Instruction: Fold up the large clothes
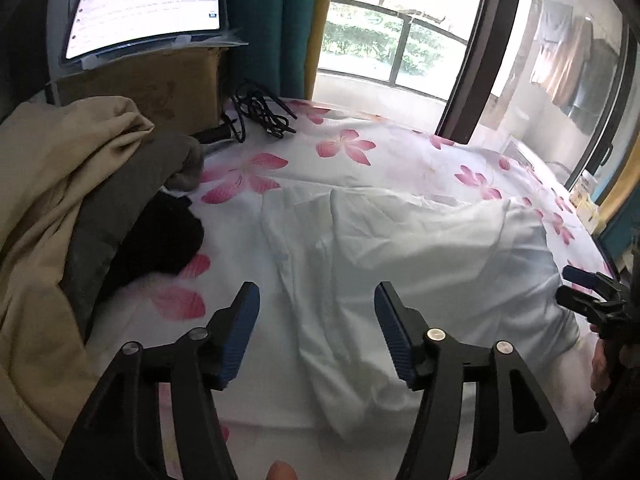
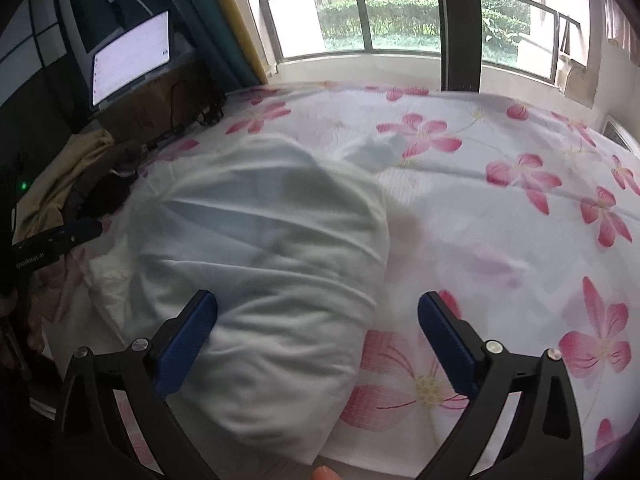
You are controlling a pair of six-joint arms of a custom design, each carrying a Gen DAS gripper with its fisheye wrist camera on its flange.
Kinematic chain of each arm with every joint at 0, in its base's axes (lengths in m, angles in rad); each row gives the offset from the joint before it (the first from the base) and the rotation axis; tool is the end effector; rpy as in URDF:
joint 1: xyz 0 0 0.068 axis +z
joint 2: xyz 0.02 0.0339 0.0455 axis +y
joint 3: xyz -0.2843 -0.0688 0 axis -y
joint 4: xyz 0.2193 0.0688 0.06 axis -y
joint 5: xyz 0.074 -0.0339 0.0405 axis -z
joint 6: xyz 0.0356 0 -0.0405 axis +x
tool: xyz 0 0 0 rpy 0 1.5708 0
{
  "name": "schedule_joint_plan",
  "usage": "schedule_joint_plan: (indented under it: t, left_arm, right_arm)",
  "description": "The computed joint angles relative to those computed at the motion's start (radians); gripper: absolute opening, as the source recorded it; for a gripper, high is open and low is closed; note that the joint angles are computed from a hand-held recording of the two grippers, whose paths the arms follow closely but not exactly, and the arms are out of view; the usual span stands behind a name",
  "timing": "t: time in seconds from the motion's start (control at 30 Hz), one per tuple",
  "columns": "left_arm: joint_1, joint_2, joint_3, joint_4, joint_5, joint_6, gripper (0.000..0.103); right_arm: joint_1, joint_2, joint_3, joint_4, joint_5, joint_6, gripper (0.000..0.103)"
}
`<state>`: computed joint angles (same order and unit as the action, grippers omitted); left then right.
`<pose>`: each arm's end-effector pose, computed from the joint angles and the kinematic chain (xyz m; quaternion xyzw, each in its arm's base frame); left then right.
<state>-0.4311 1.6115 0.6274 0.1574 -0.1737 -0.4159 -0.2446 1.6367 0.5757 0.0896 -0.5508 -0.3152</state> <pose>0.2541 -0.1101 0.1679 -0.0245 0.9283 -0.0752 0.3634 0.2538 -0.0442 0.1489 -0.1127 0.9160 0.1712 0.3448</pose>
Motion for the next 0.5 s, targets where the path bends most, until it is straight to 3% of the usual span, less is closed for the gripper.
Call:
schedule_joint_plan:
  t: [0.17,0.3,0.5]
  left_arm:
    - [0.084,0.098,0.046,0.037,0.088,-0.042,0.068]
    - [0.153,0.199,0.068,0.086,0.238,-0.074,0.07]
    - [0.139,0.213,0.041,0.166,0.273,-0.073,0.071]
  right_arm:
    - [-0.045,-0.024,0.039,-0.032,-0.046,0.016,0.1]
    - [-0.066,-0.002,0.071,-0.033,-0.049,0.029,0.1]
    - [-0.057,0.088,0.125,-0.005,-0.026,0.048,0.1]
